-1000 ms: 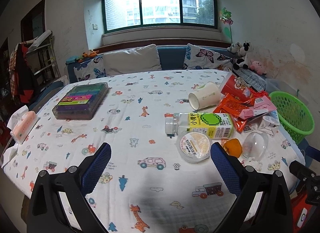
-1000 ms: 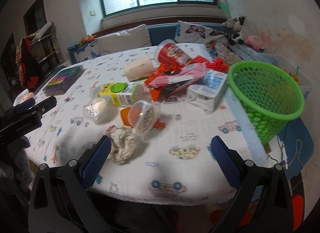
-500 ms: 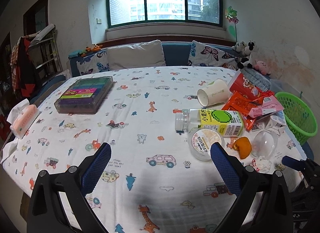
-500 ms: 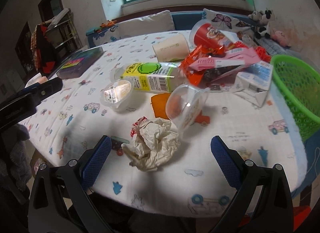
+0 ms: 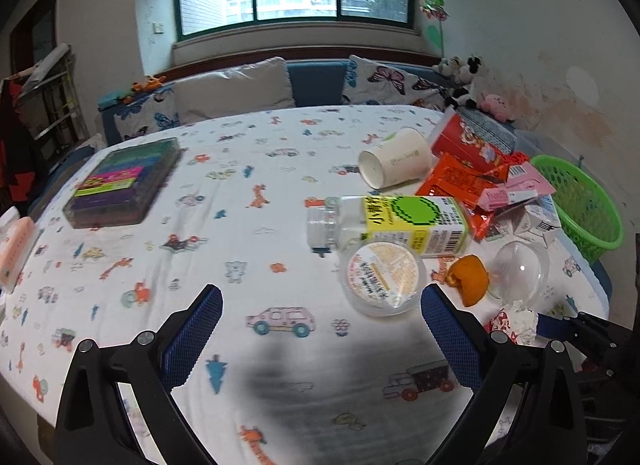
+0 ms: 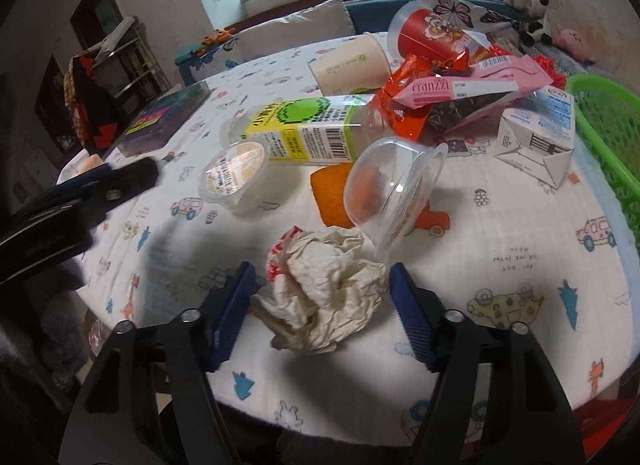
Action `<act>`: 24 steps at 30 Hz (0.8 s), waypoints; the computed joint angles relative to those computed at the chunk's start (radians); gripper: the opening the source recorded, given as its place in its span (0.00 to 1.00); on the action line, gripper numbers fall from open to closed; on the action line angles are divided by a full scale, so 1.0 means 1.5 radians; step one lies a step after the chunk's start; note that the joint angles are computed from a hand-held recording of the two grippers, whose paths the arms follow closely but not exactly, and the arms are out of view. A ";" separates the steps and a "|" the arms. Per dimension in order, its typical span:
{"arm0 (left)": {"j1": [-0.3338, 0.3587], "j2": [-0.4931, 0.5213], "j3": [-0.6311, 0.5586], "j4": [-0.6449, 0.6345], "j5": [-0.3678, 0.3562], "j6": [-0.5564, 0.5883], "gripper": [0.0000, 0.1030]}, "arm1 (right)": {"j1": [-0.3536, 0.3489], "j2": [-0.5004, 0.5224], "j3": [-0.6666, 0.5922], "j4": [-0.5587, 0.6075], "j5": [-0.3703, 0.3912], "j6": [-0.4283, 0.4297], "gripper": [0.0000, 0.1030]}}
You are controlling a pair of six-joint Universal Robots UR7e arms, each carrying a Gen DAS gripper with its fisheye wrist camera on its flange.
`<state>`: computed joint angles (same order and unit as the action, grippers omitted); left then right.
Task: Collect trash
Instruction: 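Reach the right gripper to the crumpled white paper and close on it, then grasp the round clear container with the left gripper while the right drops paper into the basket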
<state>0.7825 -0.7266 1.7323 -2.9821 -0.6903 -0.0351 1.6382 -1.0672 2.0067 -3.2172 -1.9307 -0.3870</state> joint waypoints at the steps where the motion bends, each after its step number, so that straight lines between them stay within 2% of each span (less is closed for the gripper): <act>1: 0.002 0.004 -0.005 0.005 -0.006 0.002 0.94 | 0.000 -0.007 0.005 0.001 0.003 0.001 0.63; 11: 0.034 0.062 -0.093 0.071 -0.081 0.040 0.94 | 0.004 -0.056 0.046 -0.022 0.016 -0.002 0.62; 17: 0.044 0.082 -0.123 0.103 -0.101 0.049 0.92 | 0.003 -0.088 0.059 -0.034 0.016 0.000 0.62; 20: 0.049 0.088 -0.134 0.125 -0.111 0.044 0.79 | 0.000 -0.101 0.059 -0.036 0.015 0.001 0.62; 22: 0.052 0.090 -0.140 0.133 -0.118 0.037 0.78 | -0.001 -0.106 0.057 -0.040 0.011 0.001 0.62; 24: 0.054 0.091 -0.142 0.136 -0.122 0.034 0.69 | -0.002 -0.110 0.055 -0.042 0.007 0.001 0.62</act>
